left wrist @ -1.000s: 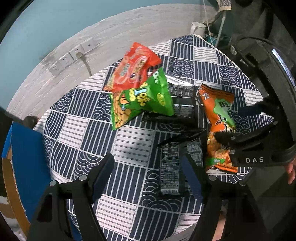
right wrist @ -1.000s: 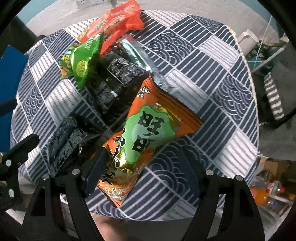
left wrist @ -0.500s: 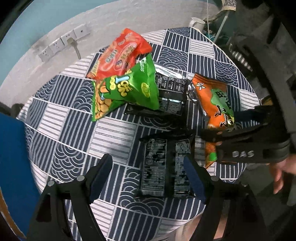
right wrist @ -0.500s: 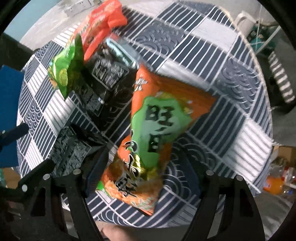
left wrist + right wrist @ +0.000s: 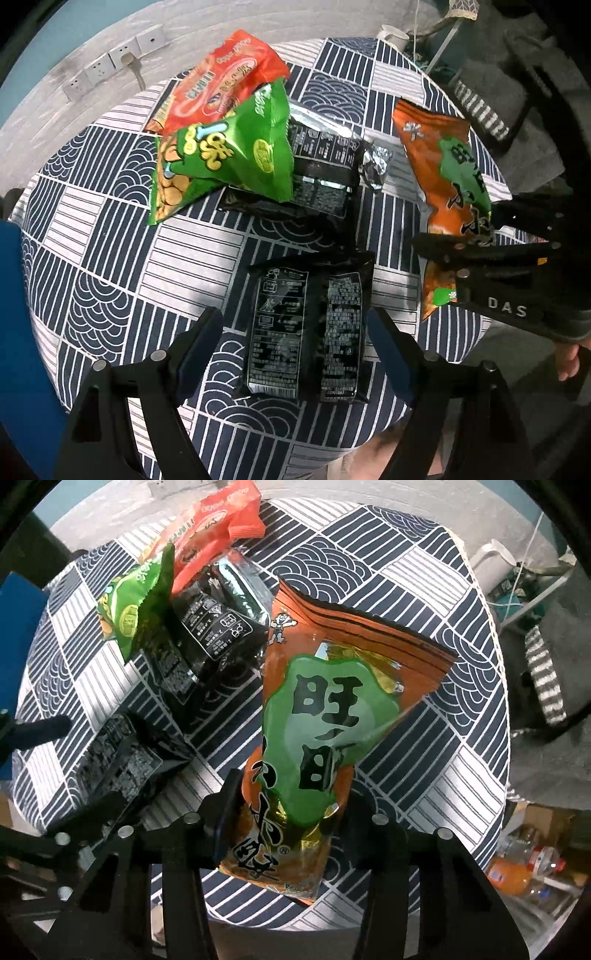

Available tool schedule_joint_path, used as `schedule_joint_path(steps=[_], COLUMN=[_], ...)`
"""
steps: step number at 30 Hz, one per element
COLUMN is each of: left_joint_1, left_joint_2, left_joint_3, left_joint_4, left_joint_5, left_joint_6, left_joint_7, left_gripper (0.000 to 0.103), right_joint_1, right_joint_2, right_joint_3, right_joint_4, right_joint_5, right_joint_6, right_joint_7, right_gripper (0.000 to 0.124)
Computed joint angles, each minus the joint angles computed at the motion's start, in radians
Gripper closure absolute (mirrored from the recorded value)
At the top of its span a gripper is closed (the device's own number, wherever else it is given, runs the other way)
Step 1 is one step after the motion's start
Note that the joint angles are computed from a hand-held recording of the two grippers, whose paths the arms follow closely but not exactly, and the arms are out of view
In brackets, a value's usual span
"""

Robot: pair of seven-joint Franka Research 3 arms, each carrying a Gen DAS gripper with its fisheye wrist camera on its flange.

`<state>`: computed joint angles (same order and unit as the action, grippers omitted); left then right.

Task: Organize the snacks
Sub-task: 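Grasp the black bag with the left tool while the right tool grasps the orange-green Wangwang bag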

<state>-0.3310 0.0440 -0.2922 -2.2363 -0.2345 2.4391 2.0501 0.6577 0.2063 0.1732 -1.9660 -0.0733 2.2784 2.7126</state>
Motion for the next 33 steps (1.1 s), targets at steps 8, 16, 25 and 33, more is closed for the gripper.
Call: schedule_joint_path(steps=[8, 16, 25, 33], left_joint_1=[-0.006, 0.018, 0.027, 0.021], left_joint_2=[0.051, 0.031, -0.046, -0.121], left_joint_3=[-0.011, -0.01, 0.021, 0.056], left_joint_4=[0.004, -0.03, -0.099, -0.126], left_joint_5=[0.073, 0.014, -0.004, -0.045], left_joint_6=[-0.006, 0.015, 0.061, 0.089], left_joint_7=[-0.059, -0.002, 0.03, 0.075], left_gripper=[0.017, 0.039, 0.04, 0.04], right_joint_1=[-0.005, 0.02, 0.018, 0.024], right_joint_2=[0.035, 0.039, 0.018, 0.029], right_joint_3=[-0.005, -0.012, -0.014, -0.017], right_joint_4=[0.005, 0.049, 0.082, 0.152], right_joint_5=[0.023, -0.013, -0.071, -0.109], right_joint_6=[0.033, 0.017, -0.011, -0.025], right_joint_7=[-0.061, -0.052, -0.047, -0.058], right_gripper=[0.077, 0.078, 0.078, 0.078])
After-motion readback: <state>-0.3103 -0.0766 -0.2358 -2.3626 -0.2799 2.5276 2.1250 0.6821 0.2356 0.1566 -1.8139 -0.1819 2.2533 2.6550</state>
